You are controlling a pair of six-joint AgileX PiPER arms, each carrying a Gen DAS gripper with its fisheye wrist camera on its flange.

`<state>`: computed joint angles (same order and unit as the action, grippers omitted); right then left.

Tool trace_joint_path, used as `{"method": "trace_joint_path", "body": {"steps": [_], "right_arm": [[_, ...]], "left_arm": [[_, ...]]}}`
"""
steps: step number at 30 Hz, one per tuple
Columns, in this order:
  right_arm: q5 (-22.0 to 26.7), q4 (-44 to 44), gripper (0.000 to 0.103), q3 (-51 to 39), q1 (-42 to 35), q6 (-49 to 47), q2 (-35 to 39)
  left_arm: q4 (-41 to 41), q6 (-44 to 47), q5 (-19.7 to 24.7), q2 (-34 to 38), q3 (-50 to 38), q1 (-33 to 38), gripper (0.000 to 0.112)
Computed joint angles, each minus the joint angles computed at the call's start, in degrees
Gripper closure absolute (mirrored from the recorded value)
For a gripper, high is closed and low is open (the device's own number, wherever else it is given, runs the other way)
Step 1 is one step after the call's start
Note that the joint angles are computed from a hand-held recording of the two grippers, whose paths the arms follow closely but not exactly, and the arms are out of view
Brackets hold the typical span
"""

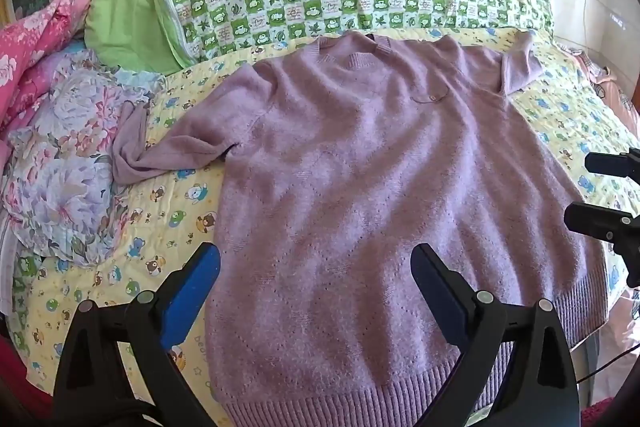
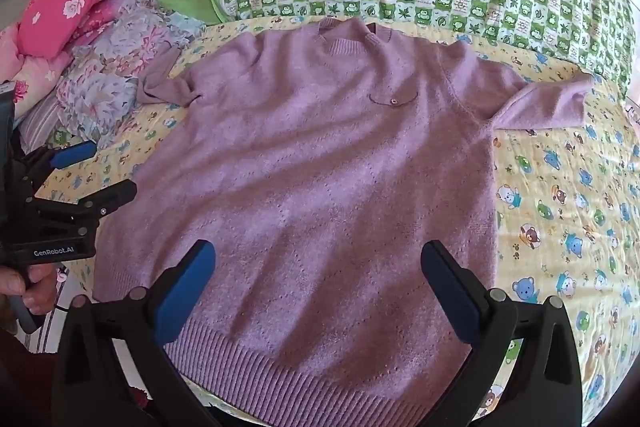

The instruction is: Fold small clothes

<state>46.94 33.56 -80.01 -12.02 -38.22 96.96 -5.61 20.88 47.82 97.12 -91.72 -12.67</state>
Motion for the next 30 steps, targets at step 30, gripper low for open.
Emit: {"method": "trace_joint_path", "body": {"steps": [30], "right_arm": [[0.81, 1.07, 0.001, -1.02, -1.2, -0.38, 1.45]], "left_arm": [[-0.11, 1.4, 3.33, 2.05, -2.87, 0.25, 0.016]]}}
